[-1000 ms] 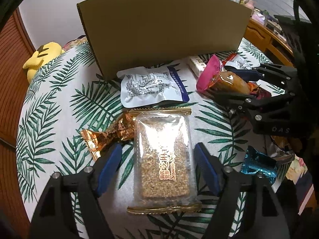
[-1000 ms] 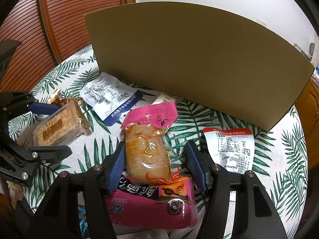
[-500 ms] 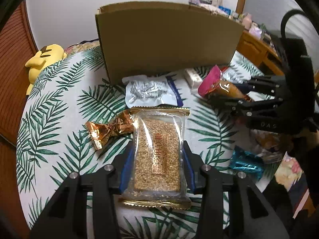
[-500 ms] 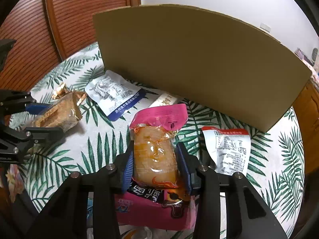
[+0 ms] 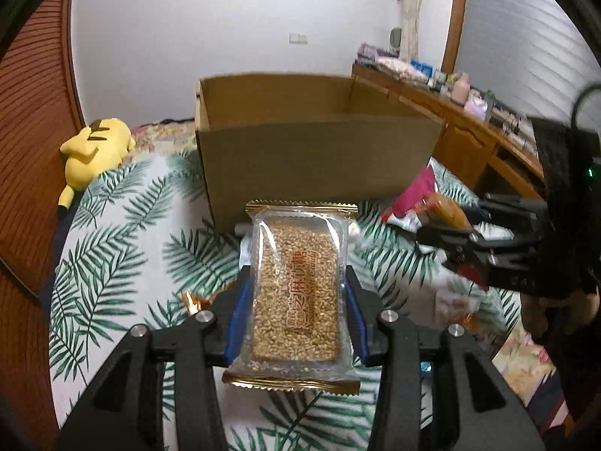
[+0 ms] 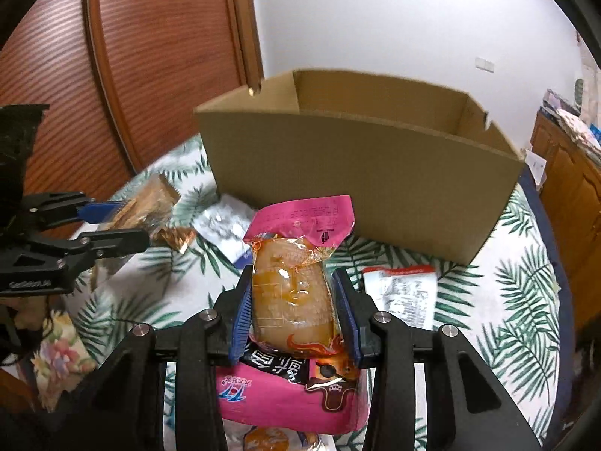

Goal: Organize snacks
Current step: 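Close left tool on sesame-bar packet while right tool grips pink-wrapped snack, then lift both held snacks and carry them over the cardboard box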

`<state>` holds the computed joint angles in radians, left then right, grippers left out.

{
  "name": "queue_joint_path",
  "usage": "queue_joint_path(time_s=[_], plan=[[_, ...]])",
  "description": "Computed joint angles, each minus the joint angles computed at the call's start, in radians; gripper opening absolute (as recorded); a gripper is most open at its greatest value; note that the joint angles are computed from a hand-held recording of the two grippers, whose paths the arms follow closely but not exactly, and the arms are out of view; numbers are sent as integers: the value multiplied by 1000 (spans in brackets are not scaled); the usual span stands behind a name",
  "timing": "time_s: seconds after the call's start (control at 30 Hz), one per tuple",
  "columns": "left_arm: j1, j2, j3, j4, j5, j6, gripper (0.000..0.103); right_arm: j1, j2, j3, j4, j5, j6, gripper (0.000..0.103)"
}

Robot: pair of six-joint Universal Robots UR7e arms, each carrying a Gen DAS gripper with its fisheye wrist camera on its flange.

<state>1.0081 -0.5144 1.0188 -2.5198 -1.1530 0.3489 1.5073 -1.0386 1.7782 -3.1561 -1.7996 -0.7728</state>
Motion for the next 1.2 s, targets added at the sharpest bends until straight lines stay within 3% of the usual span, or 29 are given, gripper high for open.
queue_joint_path(time_s=[0.3, 0.63, 0.93, 1.2], plan=[[-18, 11, -17, -52, -19, 13, 44, -8, -61, 69, -78, 36, 11, 41], [-33, 60, -106, -58, -22, 36, 44, -2, -87, 63, -100, 56, 6, 41], [-31, 165, -309, -1, -40, 72, 44, 21, -48, -48, -52, 50, -28, 42], [-27, 317, -613, 136, -65, 109, 44, 33, 7, -177, 9, 59, -40, 42]])
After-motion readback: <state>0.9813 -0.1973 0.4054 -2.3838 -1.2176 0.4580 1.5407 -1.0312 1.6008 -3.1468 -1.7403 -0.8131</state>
